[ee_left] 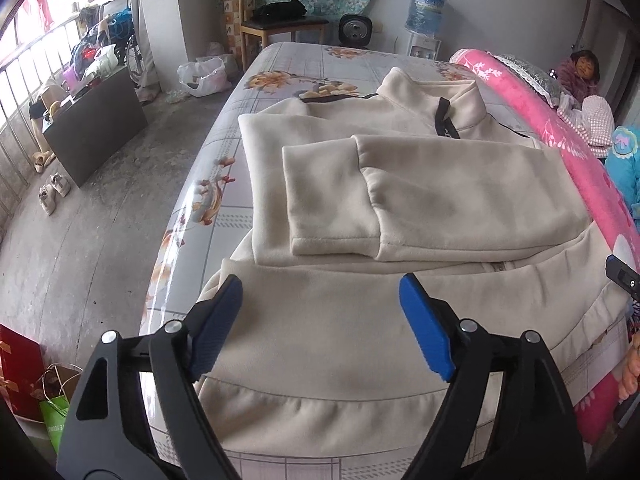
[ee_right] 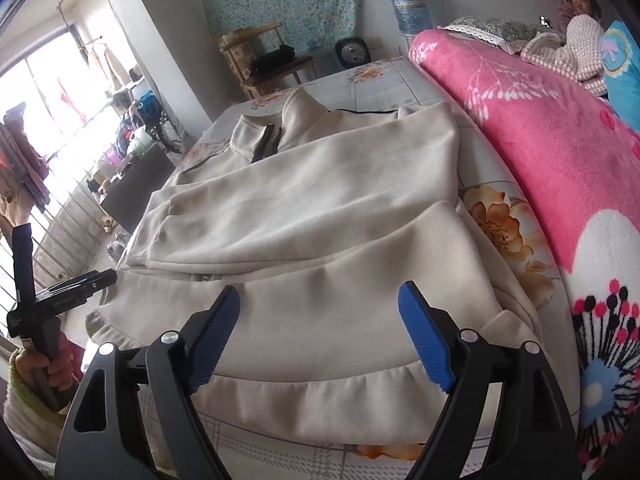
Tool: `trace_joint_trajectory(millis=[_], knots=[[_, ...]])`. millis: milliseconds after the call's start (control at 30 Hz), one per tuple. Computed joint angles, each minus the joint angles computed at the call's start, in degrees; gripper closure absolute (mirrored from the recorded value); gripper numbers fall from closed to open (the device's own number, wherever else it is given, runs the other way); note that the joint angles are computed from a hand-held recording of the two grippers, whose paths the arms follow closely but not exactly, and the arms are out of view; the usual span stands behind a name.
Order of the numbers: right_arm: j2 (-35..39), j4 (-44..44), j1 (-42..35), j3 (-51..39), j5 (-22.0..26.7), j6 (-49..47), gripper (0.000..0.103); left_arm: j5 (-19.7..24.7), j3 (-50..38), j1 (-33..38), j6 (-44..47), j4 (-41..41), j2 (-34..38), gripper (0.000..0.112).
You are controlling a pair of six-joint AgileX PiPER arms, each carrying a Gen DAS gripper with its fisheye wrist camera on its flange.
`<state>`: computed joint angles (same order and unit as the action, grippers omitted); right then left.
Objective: Fold large clothes
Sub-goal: 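Move both open tools across the jacket toward the black-trimmed collar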
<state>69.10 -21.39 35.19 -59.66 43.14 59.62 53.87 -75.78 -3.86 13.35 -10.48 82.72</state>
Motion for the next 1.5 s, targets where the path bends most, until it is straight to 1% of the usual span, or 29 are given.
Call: trace_joint_trajectory(millis=[33,200,300,333,400,533,567,600,633,733,800,967,1033,1133,1200,1267,1333,1400,1433,1467,1500], knots=[[0.5,1.0,-0.4,-0.8,-0.2,-1.3,0.021,0.4,-1.4,-1.4,-1.5,1.2,0.8,0.029],[5.3,3.7,-2.4,-7.1,1.3,-5.6,0.020,0.8,-7.4,-7.7,-7.2,7.1,5.7,0.027],[11.7,3.0,-3.1,-14.4,5.1,-9.3,0.015,1.5,-12.7,-11.8,-12.1,12.5,10.8,0.027],[13.5,2.6,-3.1,-16.4,6.1,-10.0,0.015,1.1,-13.8,-12.9,-13.7,14.6,12.0,0.027],[18.0,3.5,-4.3,-20.6,7.6,-12.5,0.014,-0.6,-15.4,-16.1,-18.5,21.8,15.0,0.026],[26.7,4.3,-5.5,-28.1,12.3,-16.9,0.013,1.4,-19.8,-17.5,-19.2,24.3,20.8,0.027],[28.8,4.4,-5.7,-29.8,13.9,-17.9,0.013,2.6,-20.7,-18.1,-19.6,25.5,22.3,0.026],[30.1,4.6,-5.7,-30.5,14.7,-18.7,0.012,2.3,-20.3,-18.3,-20.1,26.3,22.7,0.024],[31.6,3.9,-5.5,-31.3,15.7,-18.9,0.009,0.5,-18.6,-18.4,-21.5,27.6,21.8,0.019],[33.1,0.4,-3.8,-32.4,17.4,-18.3,0.006,0.3,-18.4,-17.3,-20.5,25.8,21.9,0.017],[33.4,1.1,-4.1,-33.0,18.0,-18.9,0.006,1.6,-20.0,-16.0,-19.3,22.7,22.8,0.016],[33.1,4.5,-5.7,-32.8,17.1,-20.0,0.006,5.5,-24.0,-12.1,-15.7,13.7,25.1,0.016],[33.3,4.6,-5.8,-32.9,16.9,-19.6,0.006,5.0,-23.5,-12.2,-14.6,13.8,24.9,0.016],[32.8,6.1,-6.7,-32.4,15.4,-18.5,0.005,4.6,-23.2,-12.2,-14.4,13.7,24.9,0.016],[33.1,8.5,-7.8,-33.4,16.0,-20.8,0.005,3.5,-22.3,-12.0,-14.1,13.6,24.5,0.016],[33.7,11.5,-9.2,-34.8,16.7,-24.4,0.005,4.1,-23.0,-11.9,-13.7,13.5,24.9,0.016],[34.3,15.5,-11.0,-36.6,18.3,-29.4,0.005,6.8,-25.3,-11.9,-12.7,12.9,25.7,0.016],[35.7,20.5,-13.2,-40.6,22.4,-34.3,0.005,11.7,-29.2,-11.9,-11.4,13.5,27.0,0.016],[35.7,23.3,-14.7,-42.8,24.0,-36.8,0.005,12.7,-30.5,-11.9,-11.0,14.5,26.8,0.016],[35.4,24.8,-15.8,-44.2,24.2,-38.9,0.005,12.6,-31.1,-11.6,-9.9,14.6,25.6,0.016],[35.0,24.8,-16.3,-46.2,24.3,-40.3,0.005,13.5,-33.1,-10.8,-8.5,13.4,25.2,0.016]])
